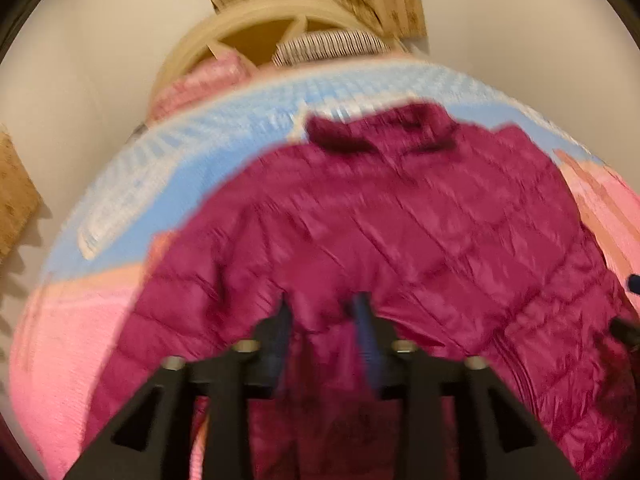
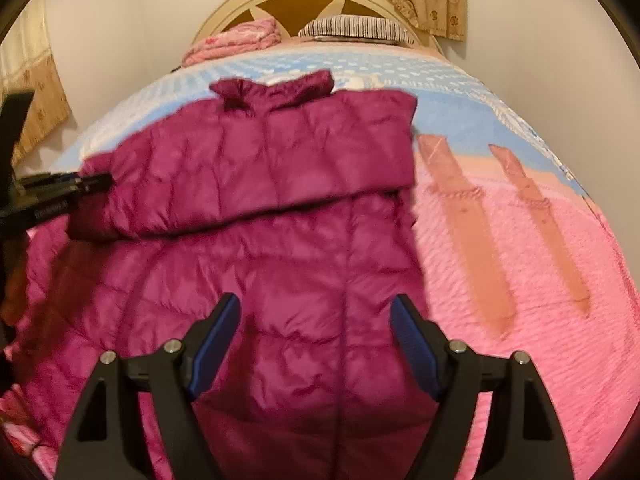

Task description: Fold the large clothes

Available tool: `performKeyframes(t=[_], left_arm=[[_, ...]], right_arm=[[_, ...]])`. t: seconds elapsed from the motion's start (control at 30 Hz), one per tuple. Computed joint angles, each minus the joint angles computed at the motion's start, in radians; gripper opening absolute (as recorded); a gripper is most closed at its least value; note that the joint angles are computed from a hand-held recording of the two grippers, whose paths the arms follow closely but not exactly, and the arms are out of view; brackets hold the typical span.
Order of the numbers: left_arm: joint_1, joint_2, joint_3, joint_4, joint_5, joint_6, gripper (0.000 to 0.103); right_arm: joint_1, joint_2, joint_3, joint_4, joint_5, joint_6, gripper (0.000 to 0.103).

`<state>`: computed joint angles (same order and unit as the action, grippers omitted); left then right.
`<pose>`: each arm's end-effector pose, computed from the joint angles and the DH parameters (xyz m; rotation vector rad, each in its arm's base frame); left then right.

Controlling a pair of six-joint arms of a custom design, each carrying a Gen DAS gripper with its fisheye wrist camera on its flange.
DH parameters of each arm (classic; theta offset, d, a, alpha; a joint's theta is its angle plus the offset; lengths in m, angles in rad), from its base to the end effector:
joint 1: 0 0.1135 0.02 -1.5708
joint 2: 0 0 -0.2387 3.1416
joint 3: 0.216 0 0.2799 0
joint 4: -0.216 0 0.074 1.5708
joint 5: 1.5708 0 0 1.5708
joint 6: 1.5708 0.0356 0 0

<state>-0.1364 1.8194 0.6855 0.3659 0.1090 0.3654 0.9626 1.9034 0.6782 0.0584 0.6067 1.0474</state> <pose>0.3239 -0.0484 0.0465 0.6314 2.2460 -0.0133 0.1810 0.2244 0.0073 0.2578 2.4134 0.0123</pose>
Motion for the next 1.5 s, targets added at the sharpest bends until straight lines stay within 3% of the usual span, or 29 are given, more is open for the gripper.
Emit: performKeyframes(t=[0.03,0.07,0.23,0.3,0.4,0.57,0.63,0.8,1.0,1.2,1.33,1.5], left_arm=[[0.002,-0.028,-0.025,0.045,-0.021,-0.013,0.073],[0.004,-0.047,-0.043,0.079,-0.028,-0.029,0.087],[0.010,-0.118,-0.054,0.100,-0.041,-0.117,0.087],[0.011,-0.124,-0.041,0.083,0.029,-0.144,0.087],[-0.035,-0.043,0.018,0.057,0.041,-0.166,0.087],[-0.128,0.219,0.168,0.097,-0.131,-0.162,0.087],[-0.121,0.323,0.251,0.068,-0.184,-0.164,0.087],[-0.074,0.406,0.319,0.022,-0.111,-0.193,0.088],[-0.087,0.447,0.355,0.006,-0.140,-0.193,0.094],[-0.085,0.464,0.386,-0.029,-0.132,-0.214,0.097],[-0.088,0.463,0.385,-0.030,-0.136,-0.218,0.097],[-0.078,0.456,0.378,-0.033,-0.118,-0.230,0.097]], right_arm=[[-0.007,-0.057,-0.037,-0.004,0.000,0.001,0.080],[-0.016,-0.118,-0.070,-0.020,0.014,0.002,0.080],[-0.110,-0.222,-0.086,-0.086,0.076,-0.066,0.066],[-0.183,-0.216,-0.087,-0.013,0.053,-0.123,0.066],[-0.274,-0.121,-0.020,0.105,0.043,-0.236,0.066],[-0.381,0.099,0.113,0.281,-0.056,-0.331,0.066],[-0.395,0.184,0.187,0.252,-0.082,-0.332,0.066],[-0.399,0.304,0.288,0.194,-0.102,-0.339,0.066],[-0.417,0.329,0.308,0.168,-0.137,-0.334,0.067],[-0.381,0.286,0.345,0.020,-0.088,-0.307,0.066],[-0.299,0.161,0.288,0.018,-0.032,-0.289,0.067],[-0.240,0.221,0.350,0.053,-0.058,-0.320,0.067]])
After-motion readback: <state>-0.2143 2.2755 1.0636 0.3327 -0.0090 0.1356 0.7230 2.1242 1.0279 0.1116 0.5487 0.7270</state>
